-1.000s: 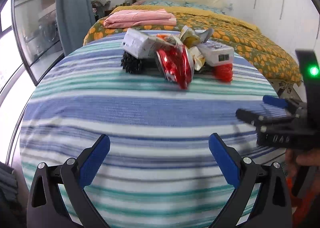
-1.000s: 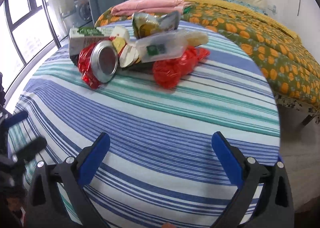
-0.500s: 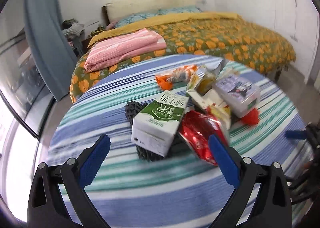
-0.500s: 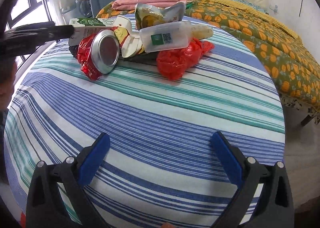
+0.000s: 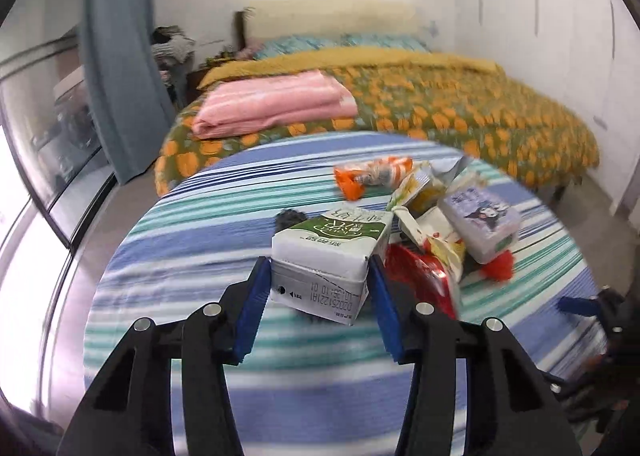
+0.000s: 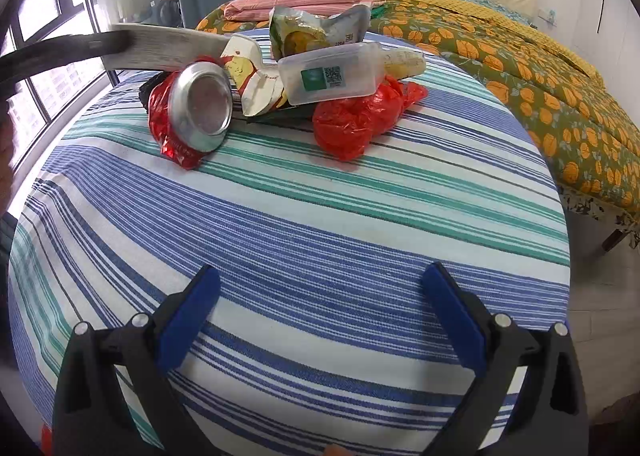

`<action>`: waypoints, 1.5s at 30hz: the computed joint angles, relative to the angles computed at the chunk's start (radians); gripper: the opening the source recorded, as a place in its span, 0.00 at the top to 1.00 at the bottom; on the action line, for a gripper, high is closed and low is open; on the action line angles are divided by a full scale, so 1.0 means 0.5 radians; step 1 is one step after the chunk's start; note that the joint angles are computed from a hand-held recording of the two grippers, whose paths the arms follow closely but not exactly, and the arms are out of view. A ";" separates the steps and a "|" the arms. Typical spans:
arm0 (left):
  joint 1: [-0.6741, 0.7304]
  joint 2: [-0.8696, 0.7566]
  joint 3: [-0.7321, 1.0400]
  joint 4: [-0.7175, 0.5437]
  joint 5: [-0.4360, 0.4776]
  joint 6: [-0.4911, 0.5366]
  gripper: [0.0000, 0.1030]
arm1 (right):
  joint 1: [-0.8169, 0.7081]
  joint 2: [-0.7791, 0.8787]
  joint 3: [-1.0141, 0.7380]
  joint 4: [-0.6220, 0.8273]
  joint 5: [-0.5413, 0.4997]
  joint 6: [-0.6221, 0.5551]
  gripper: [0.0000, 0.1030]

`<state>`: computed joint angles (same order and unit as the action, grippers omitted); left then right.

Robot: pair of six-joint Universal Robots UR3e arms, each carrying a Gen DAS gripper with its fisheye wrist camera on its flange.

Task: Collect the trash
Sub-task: 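Lift the milk carton with the left tool while the right tool grasps the red Coke can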

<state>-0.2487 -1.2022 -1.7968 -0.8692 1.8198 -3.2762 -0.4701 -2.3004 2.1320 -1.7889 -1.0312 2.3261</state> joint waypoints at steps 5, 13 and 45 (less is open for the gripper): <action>-0.371 0.464 -0.285 -0.258 0.347 -0.492 0.53 | -0.005 0.003 -0.002 0.002 0.002 -0.006 0.04; -0.978 0.631 -0.576 -0.574 0.652 -1.251 0.52 | -0.016 -0.004 -0.005 0.019 0.009 -0.018 0.04; -1.096 0.723 -0.539 -0.729 0.699 -1.246 0.15 | 1.073 1.054 -0.781 -0.658 -0.294 1.053 0.49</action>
